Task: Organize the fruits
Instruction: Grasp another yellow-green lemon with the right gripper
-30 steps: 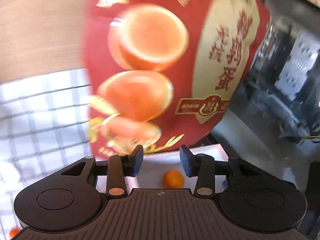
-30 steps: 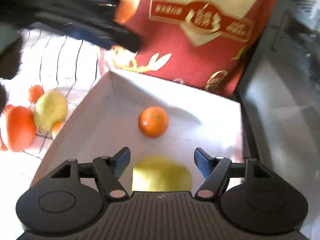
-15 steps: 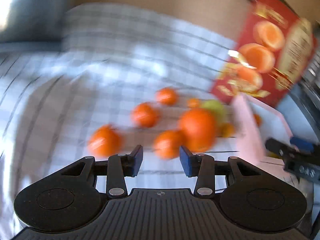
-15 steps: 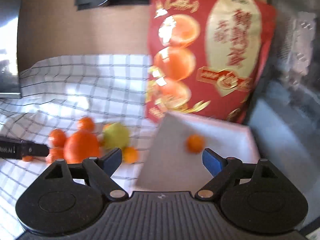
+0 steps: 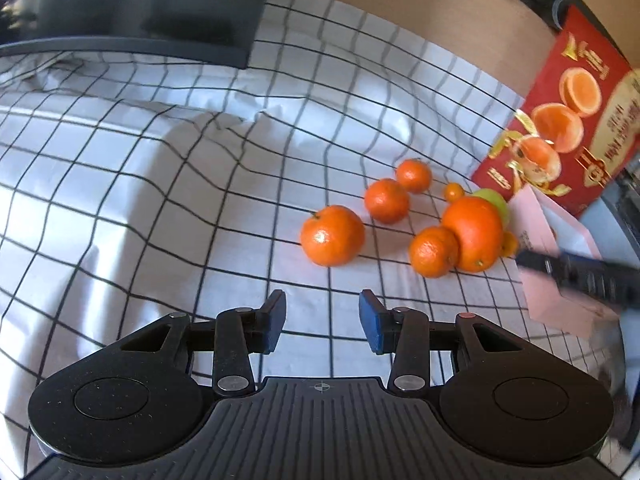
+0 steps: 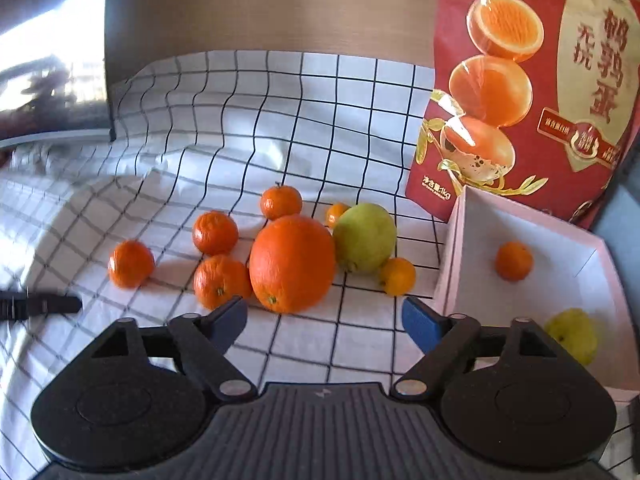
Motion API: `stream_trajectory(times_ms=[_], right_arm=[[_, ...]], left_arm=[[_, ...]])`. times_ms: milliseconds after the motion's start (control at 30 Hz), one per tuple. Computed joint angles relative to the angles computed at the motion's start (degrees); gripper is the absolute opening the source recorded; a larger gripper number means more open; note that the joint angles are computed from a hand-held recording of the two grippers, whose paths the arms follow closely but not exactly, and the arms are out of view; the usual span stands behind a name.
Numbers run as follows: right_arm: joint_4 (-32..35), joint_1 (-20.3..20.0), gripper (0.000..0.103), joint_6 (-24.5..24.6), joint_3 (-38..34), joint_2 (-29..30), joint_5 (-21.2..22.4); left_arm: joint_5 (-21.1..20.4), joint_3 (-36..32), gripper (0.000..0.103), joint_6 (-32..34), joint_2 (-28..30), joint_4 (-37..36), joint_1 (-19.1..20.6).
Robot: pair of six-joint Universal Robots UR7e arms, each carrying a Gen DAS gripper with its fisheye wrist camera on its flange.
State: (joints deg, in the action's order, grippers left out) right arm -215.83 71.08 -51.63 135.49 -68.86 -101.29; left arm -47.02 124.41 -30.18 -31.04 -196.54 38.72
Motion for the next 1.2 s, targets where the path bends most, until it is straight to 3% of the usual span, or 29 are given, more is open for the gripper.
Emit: stream_trajectory(times_ms=[167, 300, 367, 467, 500, 567, 700, 833, 967, 1000, 1033, 1067, 1200], right_arm=[[7.7, 1.5, 0.072, 5.9, -5.4, -1.2, -1.0], [13.0, 3.6, 0.072, 8.8, -11.9, 0.8, -5.7], [12.1, 4.0, 0.065, 7.9, -13.7, 2.6, -7.0], [5.7, 5.1, 0.056, 1.7, -17.5, 7.5, -11.5], [6.3, 5.3, 0.056, 0.8, -19.4, 8.6, -12.9], [13.6, 5.2, 0.056, 2.8, -22.4, 8.5, -14.2], [17.9, 4.8, 0.065, 5.8, -26.0, 10.0, -14.2], [18.4, 4.6, 0.071, 4.5, -28.1, 12.1, -14.7], [23.0, 3.9, 0.071, 7.5, -28.2, 11.5, -13.0], [25.7, 3.7, 0.069, 9.0, -28.2, 11.0, -12.9], [27.2, 3.6, 0.059, 9.9, -28.0, 10.9, -12.8], [26.5, 3.2, 0.058, 10.7, -27.1, 10.4, -11.1], [23.6, 3.1, 0.057, 11.8, -24.8, 9.5, -11.2]], left_arm=[[-2.1, -0.2, 0.045, 2.9, 0.8, -2.2, -0.1], [-3.9, -1.2, 0.045, 4.1, 1.5, -1.8, 0.0], [-4.3, -1.7, 0.045, 4.5, 1.7, -0.8, -0.1], [-4.9, -1.8, 0.045, 4.8, 1.7, 0.2, -0.5], [-5.1, -1.9, 0.045, 4.9, 1.8, 0.5, -0.6], [-5.3, -2.0, 0.045, 4.9, 1.9, 1.1, -0.7], [-5.6, -1.7, 0.045, 3.4, 1.7, 2.9, -1.2], [-5.6, -0.6, 0.045, 1.7, 1.2, 4.1, -1.6], [-5.4, 0.2, 0.045, 0.0, 0.7, 5.0, -1.9], [-5.5, 0.4, 0.045, -0.4, 0.6, 5.1, -1.8], [-5.4, 0.5, 0.045, -0.7, 0.6, 4.9, -1.9], [-5.4, 0.6, 0.045, -1.0, 0.6, 4.7, -1.9], [-5.8, 0.3, 0.045, -1.4, 1.2, 4.1, -2.1]])
